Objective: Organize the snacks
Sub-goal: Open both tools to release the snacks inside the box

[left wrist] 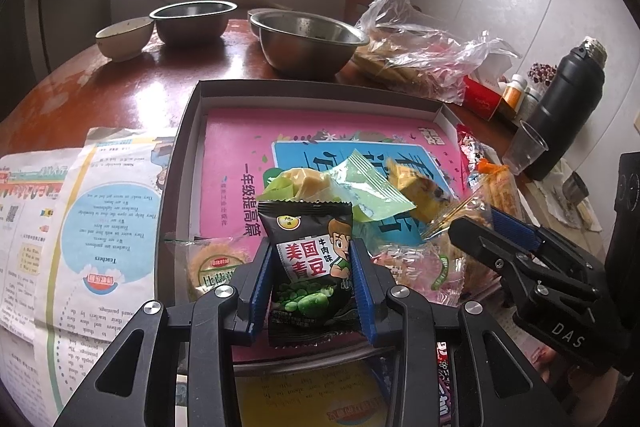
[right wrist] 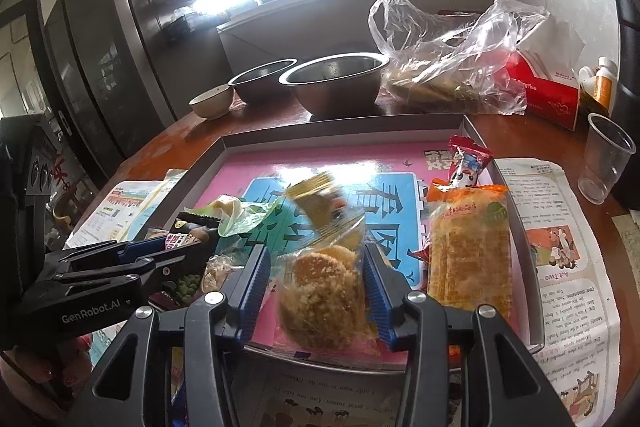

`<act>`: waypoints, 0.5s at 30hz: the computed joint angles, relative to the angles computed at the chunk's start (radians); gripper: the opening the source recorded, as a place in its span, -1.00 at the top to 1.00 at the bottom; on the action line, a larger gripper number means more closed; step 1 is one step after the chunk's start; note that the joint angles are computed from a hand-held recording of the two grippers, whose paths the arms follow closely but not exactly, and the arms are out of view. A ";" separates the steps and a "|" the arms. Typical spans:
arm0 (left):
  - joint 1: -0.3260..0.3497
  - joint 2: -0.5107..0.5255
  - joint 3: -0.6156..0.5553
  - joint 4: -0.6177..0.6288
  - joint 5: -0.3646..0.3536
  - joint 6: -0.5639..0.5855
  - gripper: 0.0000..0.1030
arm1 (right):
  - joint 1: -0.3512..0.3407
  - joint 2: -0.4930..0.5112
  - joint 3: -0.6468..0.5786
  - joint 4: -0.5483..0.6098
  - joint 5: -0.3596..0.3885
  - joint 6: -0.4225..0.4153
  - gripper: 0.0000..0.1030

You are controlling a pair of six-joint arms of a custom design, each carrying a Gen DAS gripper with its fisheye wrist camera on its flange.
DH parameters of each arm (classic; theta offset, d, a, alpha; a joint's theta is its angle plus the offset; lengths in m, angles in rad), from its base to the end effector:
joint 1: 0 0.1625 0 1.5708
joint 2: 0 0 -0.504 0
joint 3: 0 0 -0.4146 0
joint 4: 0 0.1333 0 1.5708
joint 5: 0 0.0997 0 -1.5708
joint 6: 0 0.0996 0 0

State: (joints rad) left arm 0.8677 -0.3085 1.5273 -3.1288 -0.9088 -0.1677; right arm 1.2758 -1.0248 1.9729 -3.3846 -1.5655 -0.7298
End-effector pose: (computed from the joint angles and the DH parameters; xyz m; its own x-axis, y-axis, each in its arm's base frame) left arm -0.3322 -0.6928 -0.1146 -0.8254 0.2289 -0.5160 0.4787 0.7684 -0.4248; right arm -0.0592 -0.6551 0.2678 -0.8396 -0.1996 0.5052 -0.4983 0.6534 -0.5699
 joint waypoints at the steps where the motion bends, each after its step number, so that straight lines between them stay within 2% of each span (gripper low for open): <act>1: -0.001 -0.001 0.001 0.000 -0.001 -0.003 0.25 | 0.000 -0.001 0.001 -0.004 0.000 0.000 0.09; 15: -0.014 -0.017 0.026 -0.026 0.005 0.002 -0.01 | 0.001 -0.020 0.028 -0.056 0.011 0.000 0.01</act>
State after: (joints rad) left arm 0.8541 -0.3259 1.5528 -3.1545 -0.9034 -0.1653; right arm 1.2772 -1.0451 2.0009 -3.4403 -1.5547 -0.7293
